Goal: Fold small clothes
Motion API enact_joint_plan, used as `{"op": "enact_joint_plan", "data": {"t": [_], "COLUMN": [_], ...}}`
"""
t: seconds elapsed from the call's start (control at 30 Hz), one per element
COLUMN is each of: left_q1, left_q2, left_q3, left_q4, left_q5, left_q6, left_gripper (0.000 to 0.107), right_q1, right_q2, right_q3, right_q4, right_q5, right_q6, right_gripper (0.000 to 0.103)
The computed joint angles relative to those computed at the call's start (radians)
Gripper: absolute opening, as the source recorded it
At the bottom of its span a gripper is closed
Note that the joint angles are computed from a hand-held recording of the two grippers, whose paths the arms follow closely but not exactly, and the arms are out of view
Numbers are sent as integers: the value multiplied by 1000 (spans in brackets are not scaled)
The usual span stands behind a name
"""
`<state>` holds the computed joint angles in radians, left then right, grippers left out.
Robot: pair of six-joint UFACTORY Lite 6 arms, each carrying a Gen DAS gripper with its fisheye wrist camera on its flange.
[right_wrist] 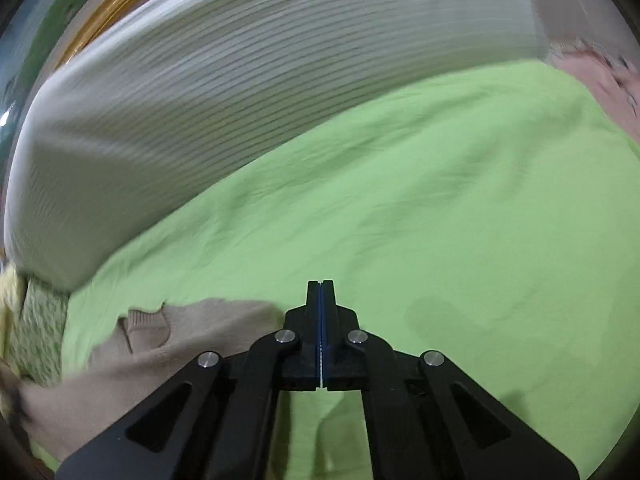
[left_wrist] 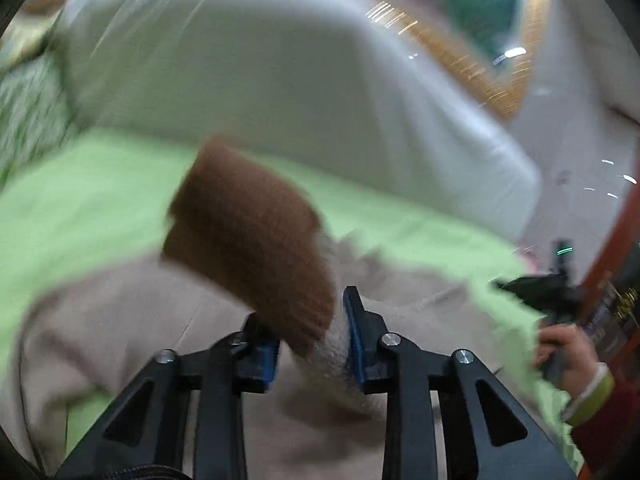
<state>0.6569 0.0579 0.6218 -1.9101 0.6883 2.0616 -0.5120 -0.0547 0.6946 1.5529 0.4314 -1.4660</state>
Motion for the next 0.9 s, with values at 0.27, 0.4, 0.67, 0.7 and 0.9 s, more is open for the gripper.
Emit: {"op": "enact_joint_plan", "data": {"t": [0.27,0.4,0.67,0.7,0.9], "left_q1": [255,196,116,90,117], "left_q2": [155,177,313,328,45], "left_q3": [-1,-15,142,159,-32], "left_q4": [395,421,195,199,136], "left_q5": [73,46,-25,-32,71], "left_q6": [-354,-460,-442,-430,-241], "left_gripper": [75,78,36,13,6], "right_q1": [154,298,358,366,452], "right_q2": [-376,-564,-265,-187,134], "right_q3": [-248,-378,-216,-165,41], "right_q4": [-337,-380,-462,-450,-257], "right_q5": [81,107,-194,-228,-307], "right_q6": [299,398,502,490,261], "right_gripper": [55,69,69,69,32]}}
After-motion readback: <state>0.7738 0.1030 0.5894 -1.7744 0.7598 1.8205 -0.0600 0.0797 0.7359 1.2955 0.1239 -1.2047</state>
